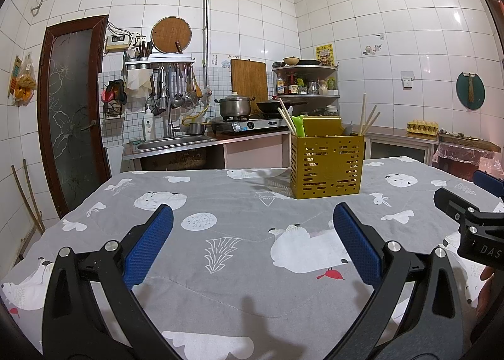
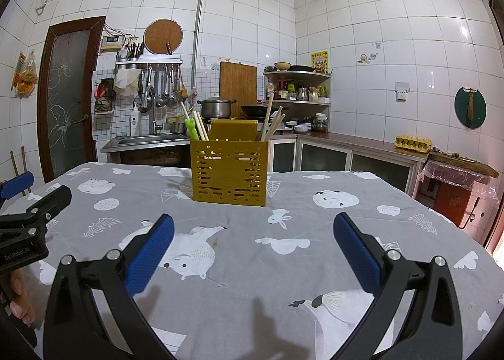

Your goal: Organize utensils

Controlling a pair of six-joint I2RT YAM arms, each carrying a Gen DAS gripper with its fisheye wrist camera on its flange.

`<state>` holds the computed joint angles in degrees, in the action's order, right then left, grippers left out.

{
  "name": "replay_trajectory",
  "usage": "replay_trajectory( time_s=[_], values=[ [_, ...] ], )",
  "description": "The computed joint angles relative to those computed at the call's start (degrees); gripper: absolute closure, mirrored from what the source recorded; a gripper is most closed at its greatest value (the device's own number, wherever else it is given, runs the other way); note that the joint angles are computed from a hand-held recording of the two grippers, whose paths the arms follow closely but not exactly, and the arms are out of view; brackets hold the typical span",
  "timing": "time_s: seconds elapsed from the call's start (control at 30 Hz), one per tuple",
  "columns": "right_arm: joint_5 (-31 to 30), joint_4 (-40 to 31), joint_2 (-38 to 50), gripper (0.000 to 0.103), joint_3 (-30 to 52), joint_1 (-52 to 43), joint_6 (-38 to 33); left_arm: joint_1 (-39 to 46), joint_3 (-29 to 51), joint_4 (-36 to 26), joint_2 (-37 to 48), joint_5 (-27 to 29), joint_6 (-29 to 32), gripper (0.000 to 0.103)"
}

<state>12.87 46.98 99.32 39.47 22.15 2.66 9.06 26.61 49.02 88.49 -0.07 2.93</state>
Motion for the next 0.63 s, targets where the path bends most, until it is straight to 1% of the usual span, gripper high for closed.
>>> replay_trajectory(
  time_s=[0.63],
  values=[
    [0.0, 0.1, 0.0, 0.004, -0.1, 0.0, 0.0, 0.1, 0.0, -0.5, -0.6, 0.3, 0.2, 0.005]
  ],
)
